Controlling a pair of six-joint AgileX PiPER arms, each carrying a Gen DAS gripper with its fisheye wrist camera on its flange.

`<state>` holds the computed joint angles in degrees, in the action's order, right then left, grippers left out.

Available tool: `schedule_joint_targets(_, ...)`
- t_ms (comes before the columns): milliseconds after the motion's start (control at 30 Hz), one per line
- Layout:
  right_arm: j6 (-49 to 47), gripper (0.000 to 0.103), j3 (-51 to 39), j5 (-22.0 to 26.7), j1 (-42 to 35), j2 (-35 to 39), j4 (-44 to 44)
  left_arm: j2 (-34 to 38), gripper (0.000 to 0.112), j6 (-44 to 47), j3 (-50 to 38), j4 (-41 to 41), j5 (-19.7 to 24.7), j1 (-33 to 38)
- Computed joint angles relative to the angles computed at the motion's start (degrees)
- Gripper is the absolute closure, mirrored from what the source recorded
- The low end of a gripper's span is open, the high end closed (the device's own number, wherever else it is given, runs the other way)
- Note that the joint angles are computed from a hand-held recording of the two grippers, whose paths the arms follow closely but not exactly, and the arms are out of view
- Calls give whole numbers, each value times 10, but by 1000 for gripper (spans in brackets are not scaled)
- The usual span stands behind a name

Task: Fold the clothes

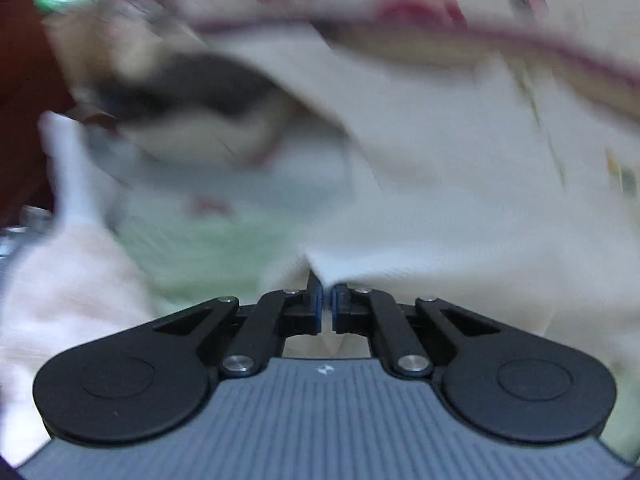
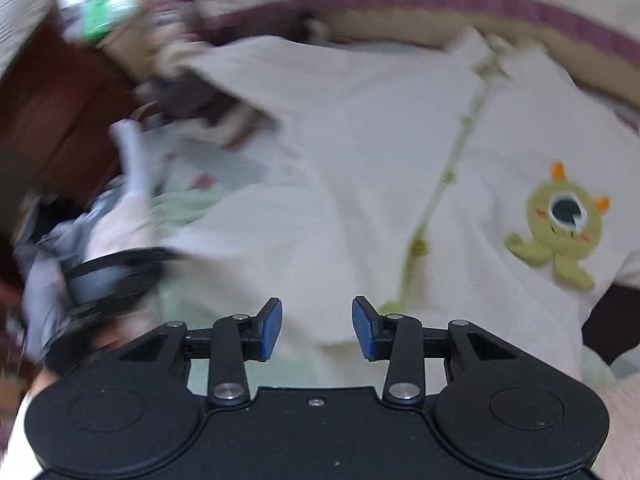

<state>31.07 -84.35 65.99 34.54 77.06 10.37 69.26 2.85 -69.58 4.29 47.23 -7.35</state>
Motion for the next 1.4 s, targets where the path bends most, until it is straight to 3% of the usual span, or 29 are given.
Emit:
schedule_joint_targets(67, 10, 58, 29, -25, -24, 16, 17, -27, 109, -23, -15, -15, -12, 41)
schedule_joint_targets(233, 11, 58, 95, -81, -49, 28, 93, -34, 109, 38, -23, -113, -27, 142)
schedule_joint_targets(400, -9, 56, 104, -132, -4, 30, 107, -17, 108, 106, -19, -216, -87, 200)
schedule_joint_targets(533, -101, 56, 80, -160, 56, 37, 118, 25, 109, 102, -64, -252, -60, 230)
schedule_joint_targets(667, -47, 57, 23, -135, 209, 87, -60, 22, 109, 42, -41, -196, -75, 195)
schedule_joint_targets(867, 9, 59, -31, -7, 394, 214, -392, 6, 108, 49, -23, -205, -96, 200)
schedule_joint_targets(1033, 29, 52, -7, -14, 412, 240, -447, 12, 108, 45, -26, -204, -102, 200)
schedule_joint_targets(1100, 77, 63, 2, -28, 400, 224, -453, 11, 108, 47, -24, -204, -103, 201)
schedule_joint_targets(1133, 112, 91, 8, -38, 393, 213, -461, 11, 108, 50, -23, -206, -103, 204)
schedule_joint_targets(1167, 147, 102, 13, -47, 386, 202, -468, 11, 108, 52, -23, -208, -103, 206)
schedule_joint_targets(1233, 189, 102, 26, -70, 359, 161, -440, 14, 108, 53, -23, -209, -101, 209)
schedule_joint_targets(1300, 172, 102, 49, -114, 329, 109, -368, 17, 108, 55, -24, -210, -99, 213)
schedule_joint_targets(1333, 164, 102, 59, -118, 328, 89, -352, 17, 108, 48, -24, -204, -100, 211)
schedule_joint_targets(1400, 158, 102, 53, -79, 355, 94, -391, 18, 108, 32, -22, -191, -102, 205)
